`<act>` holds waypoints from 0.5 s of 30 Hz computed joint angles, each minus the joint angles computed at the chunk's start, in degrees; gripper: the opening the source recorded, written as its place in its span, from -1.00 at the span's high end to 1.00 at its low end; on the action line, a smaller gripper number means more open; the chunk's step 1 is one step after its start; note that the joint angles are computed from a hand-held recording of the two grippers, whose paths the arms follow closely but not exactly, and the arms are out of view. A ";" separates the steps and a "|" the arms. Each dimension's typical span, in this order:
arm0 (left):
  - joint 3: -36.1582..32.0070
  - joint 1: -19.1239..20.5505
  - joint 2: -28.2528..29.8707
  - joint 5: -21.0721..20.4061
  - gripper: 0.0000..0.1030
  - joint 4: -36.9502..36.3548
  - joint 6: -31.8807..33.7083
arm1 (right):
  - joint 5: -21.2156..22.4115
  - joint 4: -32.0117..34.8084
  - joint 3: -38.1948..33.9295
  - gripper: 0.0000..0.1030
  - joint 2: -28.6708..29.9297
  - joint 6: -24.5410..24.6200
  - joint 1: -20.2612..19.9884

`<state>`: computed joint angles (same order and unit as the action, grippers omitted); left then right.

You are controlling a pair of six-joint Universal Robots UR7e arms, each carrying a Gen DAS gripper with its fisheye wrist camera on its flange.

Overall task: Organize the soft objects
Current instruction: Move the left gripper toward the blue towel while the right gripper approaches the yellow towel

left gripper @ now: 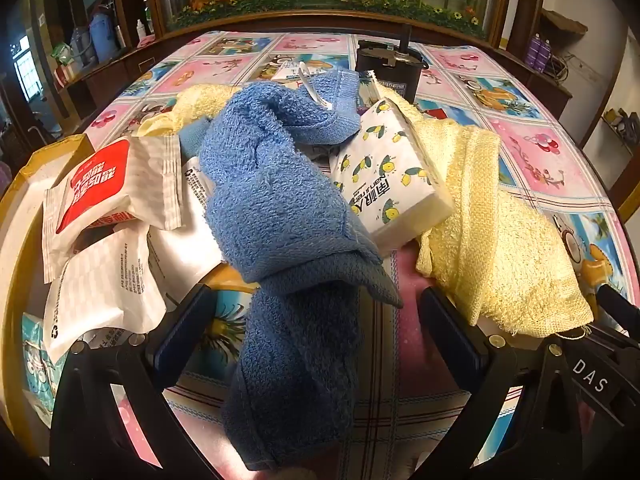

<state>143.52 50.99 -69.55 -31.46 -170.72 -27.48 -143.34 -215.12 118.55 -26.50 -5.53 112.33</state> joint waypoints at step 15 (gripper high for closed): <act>2.61 -3.33 -6.80 -4.26 -1.00 13.86 -5.31 | 2.06 4.57 0.84 -1.00 -1.96 -0.48 -0.39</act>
